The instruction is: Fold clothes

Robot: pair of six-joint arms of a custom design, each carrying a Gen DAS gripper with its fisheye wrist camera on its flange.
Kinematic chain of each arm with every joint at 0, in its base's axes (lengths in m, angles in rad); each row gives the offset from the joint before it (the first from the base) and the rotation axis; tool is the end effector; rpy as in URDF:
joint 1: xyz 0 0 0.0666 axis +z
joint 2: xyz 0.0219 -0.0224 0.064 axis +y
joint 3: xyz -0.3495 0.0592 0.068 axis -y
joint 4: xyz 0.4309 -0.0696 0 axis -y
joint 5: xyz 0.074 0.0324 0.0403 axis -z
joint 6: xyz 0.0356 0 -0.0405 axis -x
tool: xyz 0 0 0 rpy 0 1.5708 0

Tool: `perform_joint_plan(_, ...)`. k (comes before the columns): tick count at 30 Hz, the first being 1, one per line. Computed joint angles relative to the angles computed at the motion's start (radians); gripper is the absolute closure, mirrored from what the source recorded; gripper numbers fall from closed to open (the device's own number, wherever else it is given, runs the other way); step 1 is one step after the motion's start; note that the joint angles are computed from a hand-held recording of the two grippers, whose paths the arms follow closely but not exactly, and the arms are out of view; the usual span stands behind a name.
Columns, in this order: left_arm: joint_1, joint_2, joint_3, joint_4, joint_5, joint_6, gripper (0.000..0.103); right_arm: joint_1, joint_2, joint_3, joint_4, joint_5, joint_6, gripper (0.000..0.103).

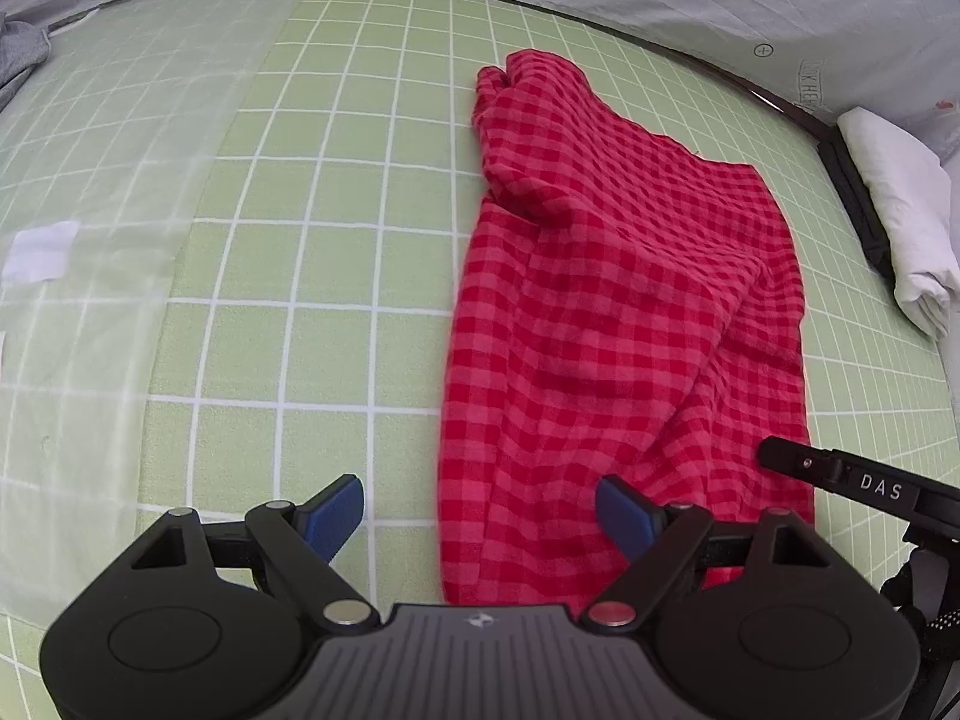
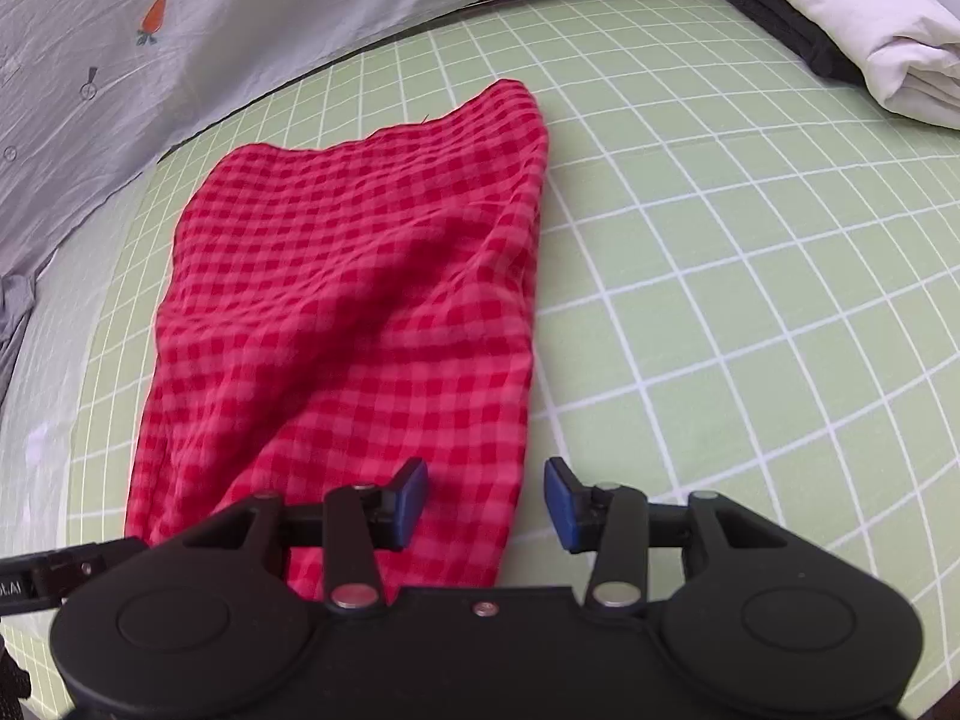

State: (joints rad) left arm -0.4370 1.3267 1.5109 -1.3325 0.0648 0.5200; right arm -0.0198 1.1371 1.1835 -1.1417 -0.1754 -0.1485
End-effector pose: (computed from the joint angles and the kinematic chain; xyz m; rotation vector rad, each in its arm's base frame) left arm 0.4263 -0.2021 0.4651 -0.0958 2.7729 -0.3538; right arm 0.4169 -0.0024 0.3993 0.1674 2.6608 0.2754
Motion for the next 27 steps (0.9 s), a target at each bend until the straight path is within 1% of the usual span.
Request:
perform_joint_plan(4,-0.019,-0.03,-0.032,-0.014,-0.002,-0.015,0.018,0.028,-0.065,-0.049,-0.019,-0.002,0.023,0.056)
perform_joint_plan(7,-0.017,-0.067,-0.072,-0.008,0.031,-0.006,0.019,0.045,-0.105,-0.078,-0.028,-0.006,0.01,0.056)
perform_joint_plan(9,-0.013,-0.089,-0.095,-0.002,0.057,0.003,0.02,0.045,-0.129,-0.095,-0.029,-0.022,-0.012,0.058)
perform_joint_plan(10,-0.009,-0.101,-0.108,0.006,0.075,0.011,0.024,0.042,-0.139,-0.102,-0.033,-0.038,-0.031,0.062)
perform_joint_plan(12,0.001,-0.121,-0.133,0.022,0.118,0.032,0.029,0.034,-0.16,-0.118,-0.039,-0.073,-0.068,0.062)
perform_joint_plan(14,0.012,-0.134,-0.155,0.044,0.174,0.06,0.037,0.021,-0.184,-0.139,-0.044,-0.119,-0.107,0.062)
perform_joint_plan(15,0.018,-0.141,-0.167,0.058,0.205,0.078,0.042,0.007,-0.193,-0.148,-0.044,-0.157,-0.136,0.062)
perform_joint_plan(16,0.022,-0.147,-0.179,0.071,0.23,0.092,0.045,-0.009,-0.201,-0.159,-0.042,-0.197,-0.168,0.062)
perform_joint_plan(19,0.031,-0.157,-0.201,0.094,0.293,0.118,0.05,-0.066,-0.23,-0.204,-0.026,-0.34,-0.288,0.062)
perform_joint_plan(21,0.038,-0.169,-0.22,0.115,0.326,0.138,0.051,-0.092,-0.252,-0.235,-0.01,-0.405,-0.344,0.062)
perform_joint_plan(22,0.042,-0.175,-0.23,0.126,0.343,0.149,0.051,-0.098,-0.26,-0.246,-0.004,-0.425,-0.36,0.062)
perform_joint_plan(25,0.073,-0.201,-0.283,0.183,0.434,0.22,0.054,-0.11,-0.273,-0.271,0.012,-0.486,-0.396,0.061)
perform_joint_plan(26,0.078,-0.207,-0.296,0.196,0.457,0.245,0.056,-0.11,-0.277,-0.278,0.024,-0.497,-0.417,0.061)
perform_joint_plan(27,0.082,-0.213,-0.309,0.209,0.479,0.27,0.062,-0.111,-0.281,-0.285,0.035,-0.505,-0.436,0.061)
